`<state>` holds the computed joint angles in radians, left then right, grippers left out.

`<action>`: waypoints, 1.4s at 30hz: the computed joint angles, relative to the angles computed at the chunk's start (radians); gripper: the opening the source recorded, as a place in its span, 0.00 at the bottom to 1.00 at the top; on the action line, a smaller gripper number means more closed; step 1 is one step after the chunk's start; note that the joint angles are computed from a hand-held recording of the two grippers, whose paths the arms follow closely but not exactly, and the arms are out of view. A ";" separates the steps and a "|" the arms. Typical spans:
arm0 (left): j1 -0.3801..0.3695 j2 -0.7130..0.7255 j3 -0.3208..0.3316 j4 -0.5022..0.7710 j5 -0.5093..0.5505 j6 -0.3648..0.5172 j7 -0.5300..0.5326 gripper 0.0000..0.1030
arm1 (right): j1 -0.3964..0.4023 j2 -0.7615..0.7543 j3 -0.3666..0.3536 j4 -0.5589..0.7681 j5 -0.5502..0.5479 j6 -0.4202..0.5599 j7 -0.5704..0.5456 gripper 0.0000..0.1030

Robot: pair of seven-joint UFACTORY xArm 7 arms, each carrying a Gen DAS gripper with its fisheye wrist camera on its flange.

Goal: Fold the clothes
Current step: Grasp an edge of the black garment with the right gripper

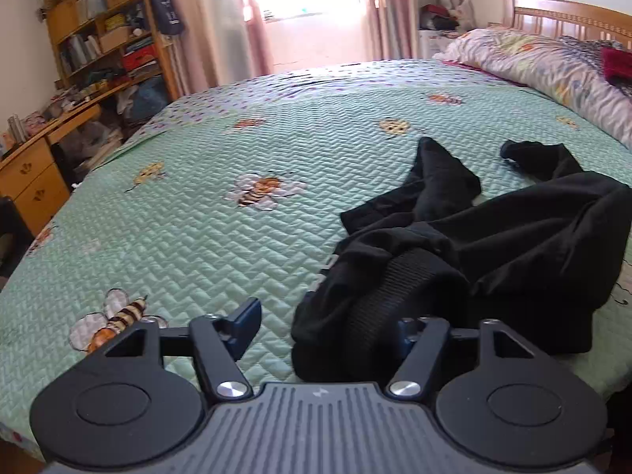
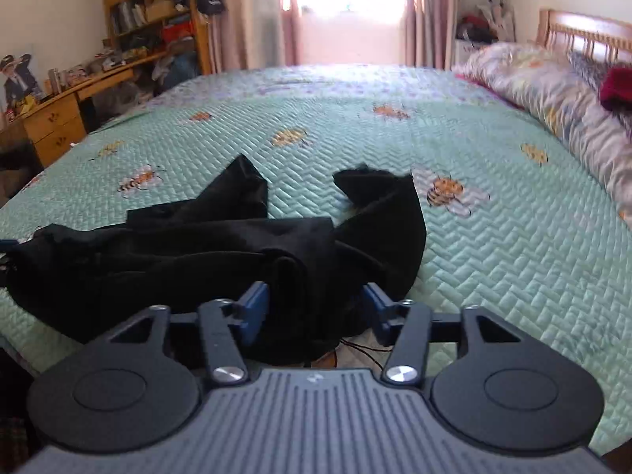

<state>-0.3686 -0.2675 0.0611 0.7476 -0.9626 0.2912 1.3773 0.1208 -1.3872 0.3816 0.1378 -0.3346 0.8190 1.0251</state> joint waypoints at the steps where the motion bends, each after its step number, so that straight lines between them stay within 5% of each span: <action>1: 0.003 -0.002 -0.009 0.001 0.012 -0.007 -0.013 0.67 | 0.009 0.000 0.029 0.010 -0.020 0.004 -0.015 0.58; 4: -0.001 -0.009 -0.024 -0.001 0.049 -0.035 -0.046 0.67 | 0.046 0.017 0.109 0.037 -0.093 -0.024 -0.073 0.67; 6: -0.022 -0.012 -0.024 -0.014 0.057 -0.072 -0.038 0.68 | 0.076 0.108 0.161 0.053 -0.147 -0.126 -0.127 0.88; 8: -0.036 -0.015 -0.026 -0.024 0.082 -0.096 -0.056 0.71 | 0.063 0.227 0.211 0.075 -0.203 -0.229 -0.168 0.89; 14: -0.033 -0.023 -0.043 -0.036 0.237 -0.111 -0.200 0.74 | -0.229 0.514 0.422 0.151 -0.397 -0.485 -0.076 0.88; 18: -0.039 -0.014 -0.036 -0.024 0.321 -0.104 -0.287 0.78 | -0.419 0.523 0.586 0.194 -0.536 -0.540 -0.029 0.87; 21: -0.027 0.000 -0.047 -0.010 0.385 -0.096 -0.358 0.78 | -0.475 0.468 0.613 0.184 -0.593 -0.552 -0.038 0.87; 28: -0.031 0.051 -0.059 0.029 0.447 -0.081 -0.441 0.82 | -0.533 0.315 0.457 0.124 -0.550 -0.529 -0.002 0.88; 31: -0.044 0.072 -0.057 0.054 0.417 -0.044 -0.429 0.88 | -0.628 0.351 0.428 0.146 -0.520 -0.497 0.020 0.88; 33: -0.034 0.081 -0.082 0.054 0.429 -0.052 -0.446 0.88 | -0.633 0.420 0.330 0.145 -0.465 -0.527 0.040 0.89; 36: -0.019 0.094 -0.106 0.056 0.469 -0.058 -0.488 0.87 | -0.512 0.509 0.088 0.091 -0.268 -0.595 0.066 0.89; 38: -0.017 0.102 -0.106 0.067 0.466 -0.038 -0.493 0.87 | -0.405 0.478 -0.066 -0.015 -0.163 -0.741 0.101 0.89; 42: -0.012 0.114 -0.080 0.116 0.348 0.075 -0.431 0.89 | -0.305 0.272 -0.092 -0.128 -0.079 -0.725 0.120 0.89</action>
